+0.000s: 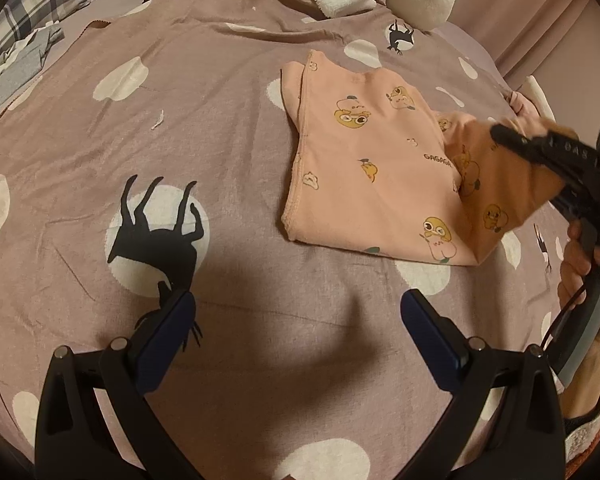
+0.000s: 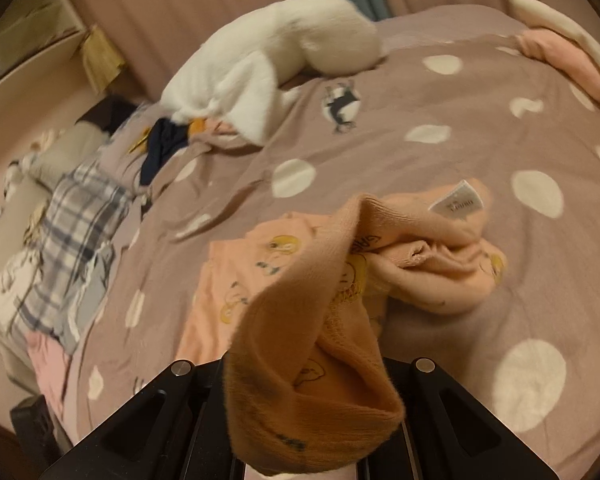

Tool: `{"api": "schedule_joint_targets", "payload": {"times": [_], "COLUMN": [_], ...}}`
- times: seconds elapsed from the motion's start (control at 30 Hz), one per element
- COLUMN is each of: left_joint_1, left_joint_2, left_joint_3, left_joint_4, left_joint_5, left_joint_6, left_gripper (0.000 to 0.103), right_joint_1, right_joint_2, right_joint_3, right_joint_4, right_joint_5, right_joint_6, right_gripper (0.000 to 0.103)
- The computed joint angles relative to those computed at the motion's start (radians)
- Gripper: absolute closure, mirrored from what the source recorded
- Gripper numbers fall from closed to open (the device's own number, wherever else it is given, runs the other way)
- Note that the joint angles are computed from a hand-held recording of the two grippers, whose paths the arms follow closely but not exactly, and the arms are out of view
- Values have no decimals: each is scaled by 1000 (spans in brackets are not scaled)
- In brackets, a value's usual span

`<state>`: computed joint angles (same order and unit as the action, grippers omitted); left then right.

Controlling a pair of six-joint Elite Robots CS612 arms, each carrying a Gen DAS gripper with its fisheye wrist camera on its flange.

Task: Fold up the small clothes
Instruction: 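Lift the leg end and fold it over the sleepsuit body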

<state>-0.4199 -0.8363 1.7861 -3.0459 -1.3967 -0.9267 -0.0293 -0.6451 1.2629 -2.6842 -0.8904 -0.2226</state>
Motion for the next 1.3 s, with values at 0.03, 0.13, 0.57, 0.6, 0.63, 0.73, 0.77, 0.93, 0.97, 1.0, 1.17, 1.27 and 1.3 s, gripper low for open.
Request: {"api": "schedule_joint_targets", "payload": {"times": [0.03, 0.13, 0.57, 0.6, 0.63, 0.73, 0.77, 0.93, 0.97, 1.0, 1.17, 1.27, 1.3], "left_joint_1": [0, 2, 3, 4, 4, 2, 2, 1, 1, 1, 0, -1, -1], "left_joint_2": [0, 1, -4, -4, -4, -6, -7, -9, -9, -9, -7, -6, -6], "left_joint_3": [1, 2, 8, 9, 9, 10, 10, 13, 14, 14, 7, 2, 2], "left_joint_4": [-1, 2, 7, 6, 5, 9, 13, 12, 12, 14, 24, 34, 36], "left_joint_5": [-3, -9, -12, -15, -16, -14, -14, -18, -21, -22, -28, -29, -28], "left_joint_6": [-3, -3, -8, -8, -8, -7, -6, -9, -10, -13, -5, 4, 4], "left_gripper": [0, 0, 0, 0, 0, 0, 0, 0, 0, 0, 0, 0, 0], "right_joint_1": [5, 21, 61, 63, 65, 62, 61, 55, 56, 60, 84, 96, 100], "right_joint_2": [-1, -7, -28, -31, -34, -44, -43, -48, -50, -54, -64, -61, -58], "right_joint_3": [-2, 2, 31, 36, 41, 55, 55, 52, 54, 61, 81, 83, 80], "right_joint_4": [8, 19, 101, 102, 99, 85, 75, 54, 53, 35, 46, 99, 112], "right_joint_5": [-3, -17, -20, -23, -25, -3, 2, 8, 6, -6, -50, -71, -79], "right_joint_6": [-15, -79, -204, -212, -217, -222, -217, -201, -214, -227, -334, -381, -384], "right_gripper": [94, 94, 94, 94, 94, 94, 94, 94, 94, 94, 94, 94, 94]}}
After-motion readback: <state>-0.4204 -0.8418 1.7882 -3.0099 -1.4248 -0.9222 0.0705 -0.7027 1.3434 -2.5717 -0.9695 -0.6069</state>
